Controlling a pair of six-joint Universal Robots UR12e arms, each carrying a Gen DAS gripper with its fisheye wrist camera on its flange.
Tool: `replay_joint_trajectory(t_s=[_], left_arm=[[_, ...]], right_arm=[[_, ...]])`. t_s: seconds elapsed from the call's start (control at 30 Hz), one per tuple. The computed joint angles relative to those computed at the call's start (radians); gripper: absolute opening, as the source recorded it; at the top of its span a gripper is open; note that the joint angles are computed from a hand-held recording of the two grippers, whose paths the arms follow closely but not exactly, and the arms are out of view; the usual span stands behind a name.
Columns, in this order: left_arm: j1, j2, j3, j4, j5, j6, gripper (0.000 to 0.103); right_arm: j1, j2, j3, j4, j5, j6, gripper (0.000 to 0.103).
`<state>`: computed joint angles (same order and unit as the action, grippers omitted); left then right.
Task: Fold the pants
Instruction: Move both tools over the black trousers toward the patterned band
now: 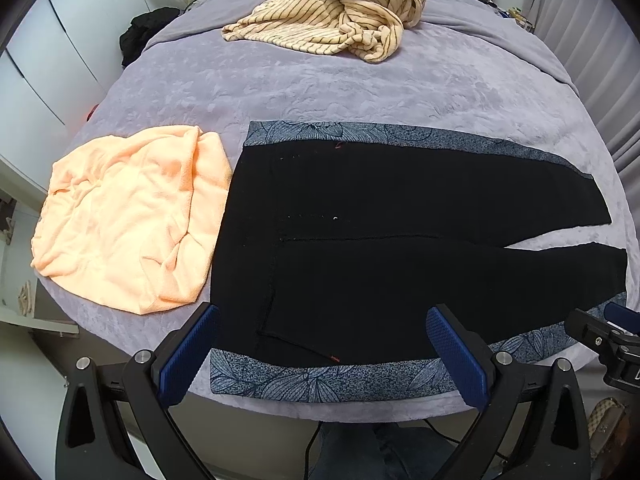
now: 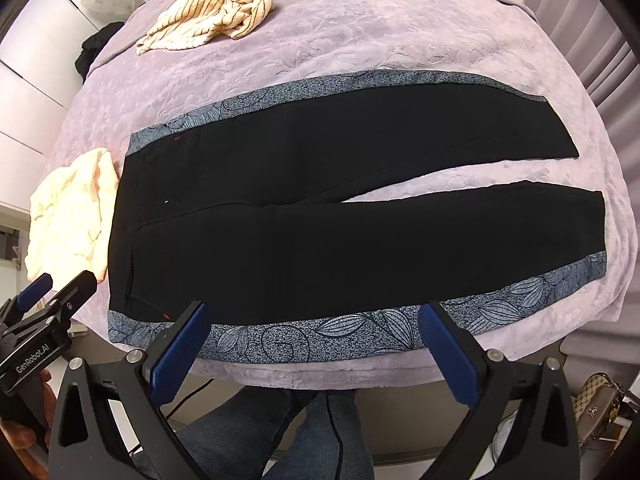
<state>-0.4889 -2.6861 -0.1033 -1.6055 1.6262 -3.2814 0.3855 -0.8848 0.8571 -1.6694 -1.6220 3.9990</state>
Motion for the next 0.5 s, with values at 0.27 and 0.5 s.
replay_joint_trajectory(t_s=[0.27,0.5], left_arm=[[-0.001,0.035,-0.073,0.034,0.004,-0.003,0.103],[0.0,0.068,-0.137,0.069,0.011,-0.015,0.103]], right_arm=[[-0.001,-0.001,0.006,0.004,0.007,0.007,0.103],[-0.001,-0.002,0.011,0.0,0.006,0.01,0.103]])
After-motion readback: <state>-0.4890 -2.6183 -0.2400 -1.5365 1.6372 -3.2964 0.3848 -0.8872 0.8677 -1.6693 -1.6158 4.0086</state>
